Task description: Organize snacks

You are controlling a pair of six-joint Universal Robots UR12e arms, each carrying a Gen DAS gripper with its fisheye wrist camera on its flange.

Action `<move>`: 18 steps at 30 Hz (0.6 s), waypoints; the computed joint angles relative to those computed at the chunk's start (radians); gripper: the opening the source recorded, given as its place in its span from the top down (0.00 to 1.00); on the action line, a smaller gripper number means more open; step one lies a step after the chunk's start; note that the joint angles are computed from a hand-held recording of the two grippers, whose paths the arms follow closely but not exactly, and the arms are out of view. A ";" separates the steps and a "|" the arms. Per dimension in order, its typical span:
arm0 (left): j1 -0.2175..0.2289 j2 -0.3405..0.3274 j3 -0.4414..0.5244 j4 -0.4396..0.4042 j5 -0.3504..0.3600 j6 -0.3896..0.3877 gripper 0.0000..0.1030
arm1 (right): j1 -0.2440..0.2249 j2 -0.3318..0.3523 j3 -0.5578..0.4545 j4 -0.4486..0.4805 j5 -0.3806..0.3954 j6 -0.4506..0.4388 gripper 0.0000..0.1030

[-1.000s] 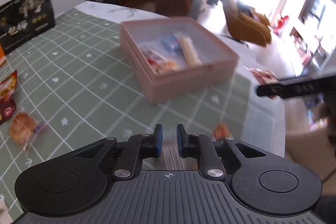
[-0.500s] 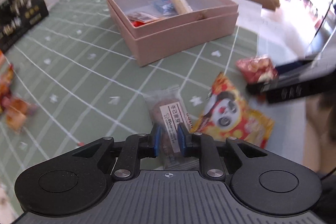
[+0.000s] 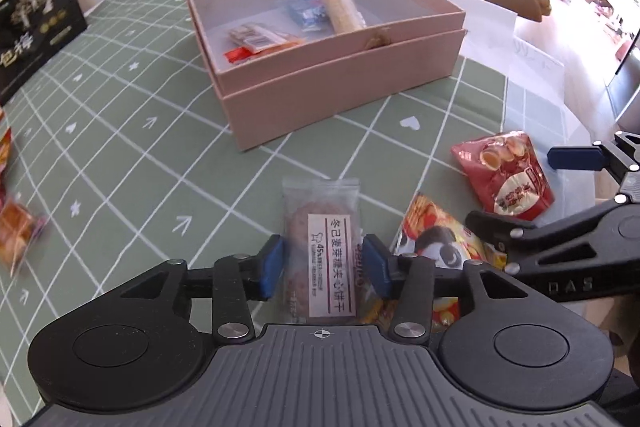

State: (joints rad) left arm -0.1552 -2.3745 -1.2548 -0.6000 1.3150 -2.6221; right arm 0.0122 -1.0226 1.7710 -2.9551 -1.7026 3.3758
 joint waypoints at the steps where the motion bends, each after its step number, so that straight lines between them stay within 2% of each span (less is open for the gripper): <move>1: 0.000 -0.002 0.002 0.003 -0.003 0.003 0.49 | 0.000 0.000 0.002 -0.007 -0.001 0.000 0.00; 6: 0.004 -0.004 0.010 -0.013 -0.015 -0.009 0.50 | 0.003 0.004 0.010 -0.038 -0.010 0.003 0.00; 9: 0.003 0.003 0.011 -0.050 -0.010 -0.037 0.52 | 0.003 0.004 0.006 -0.030 -0.010 0.015 0.01; 12: -0.005 0.013 -0.014 -0.011 0.018 -0.051 0.53 | 0.000 0.001 0.004 -0.034 -0.004 -0.005 0.24; 13: -0.005 0.015 -0.017 -0.009 0.018 -0.051 0.61 | -0.001 -0.002 0.001 -0.026 0.002 -0.018 0.26; 14: -0.004 0.016 -0.018 -0.009 0.011 -0.067 0.63 | -0.003 -0.005 -0.004 -0.006 0.011 -0.026 0.26; 16: 0.003 0.019 -0.025 0.000 -0.013 -0.114 0.64 | -0.012 -0.011 -0.009 0.024 0.045 -0.026 0.26; 18: 0.009 0.027 -0.046 0.057 -0.020 -0.142 0.64 | -0.020 -0.019 -0.010 0.041 0.067 -0.027 0.26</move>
State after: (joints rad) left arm -0.1466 -2.3480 -1.3012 -0.5434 1.2953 -2.7646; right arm -0.0075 -1.0420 1.7611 -2.9143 -1.6352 3.3488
